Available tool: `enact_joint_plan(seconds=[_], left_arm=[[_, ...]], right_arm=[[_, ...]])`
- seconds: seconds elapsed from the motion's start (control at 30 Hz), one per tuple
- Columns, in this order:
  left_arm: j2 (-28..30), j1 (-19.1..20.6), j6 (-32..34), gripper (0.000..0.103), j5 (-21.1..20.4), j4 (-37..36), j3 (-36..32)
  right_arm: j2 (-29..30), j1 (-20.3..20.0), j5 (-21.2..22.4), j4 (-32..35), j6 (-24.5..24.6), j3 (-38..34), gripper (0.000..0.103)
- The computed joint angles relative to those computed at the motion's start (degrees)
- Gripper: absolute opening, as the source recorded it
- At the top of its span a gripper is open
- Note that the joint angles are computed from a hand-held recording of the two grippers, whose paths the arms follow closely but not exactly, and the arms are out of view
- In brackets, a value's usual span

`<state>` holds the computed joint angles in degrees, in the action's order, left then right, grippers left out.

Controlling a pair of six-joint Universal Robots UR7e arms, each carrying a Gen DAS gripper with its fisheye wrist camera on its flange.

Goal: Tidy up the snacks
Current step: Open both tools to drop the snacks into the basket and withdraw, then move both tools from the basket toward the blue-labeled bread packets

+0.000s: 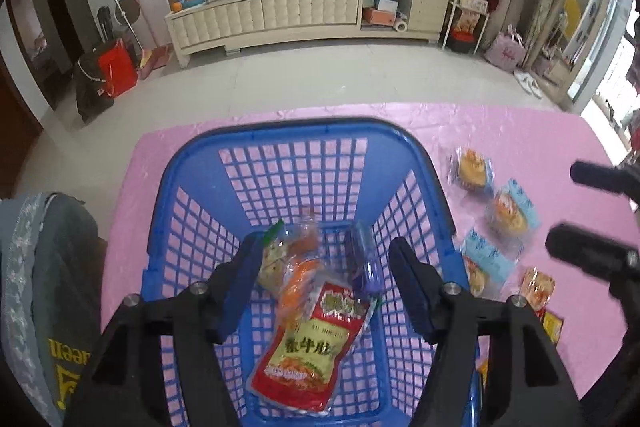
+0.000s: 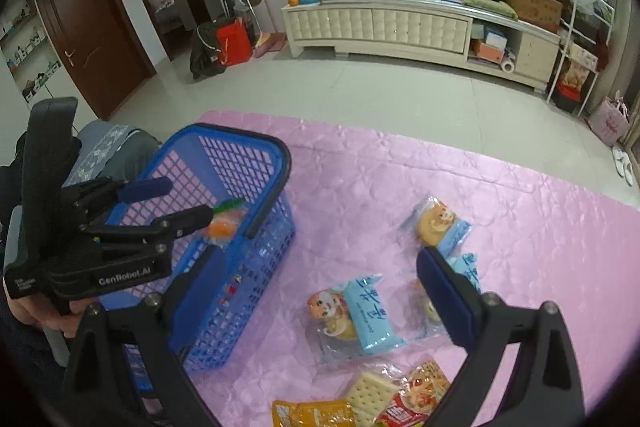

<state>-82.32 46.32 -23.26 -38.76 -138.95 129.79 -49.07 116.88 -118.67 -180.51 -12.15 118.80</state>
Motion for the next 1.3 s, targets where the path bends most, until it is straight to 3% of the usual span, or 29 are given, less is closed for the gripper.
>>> enact_joint_plan(seconds=[0.2,0.4,0.57,0.7,1.03,1.3], left_arm=[[-4.5,-3.9,-4.8,0.069,-0.3,4.8,2.7],[-9.8,-10.4,-9.9,0.076,0.4,11.2,5.1],[-11.5,-14.8,-16.0,0.078,1.2,16.8,5.0],[-12.7,-16.7,-19.8,0.078,-0.8,18.0,5.3],[-11.2,-22.2,-28.2,0.078,-3.2,21.5,5.2],[-4.4,-23.1,-30.1,0.078,-5.6,20.7,2.3]], right_arm=[[-2.0,-0.1,1.2,0.2,2.2,2.0,0.098],[-4.0,1.4,0.6,-0.9,3.2,4.5,0.098],[-7.2,2.9,-0.2,-1.4,3.6,7.1,0.098],[-10.4,3.6,-2.0,-2.3,3.1,10.1,0.098],[-19.1,3.3,-4.5,0.0,4.2,15.9,0.098],[-24.5,1.3,-4.8,6.9,5.5,16.3,0.098]])
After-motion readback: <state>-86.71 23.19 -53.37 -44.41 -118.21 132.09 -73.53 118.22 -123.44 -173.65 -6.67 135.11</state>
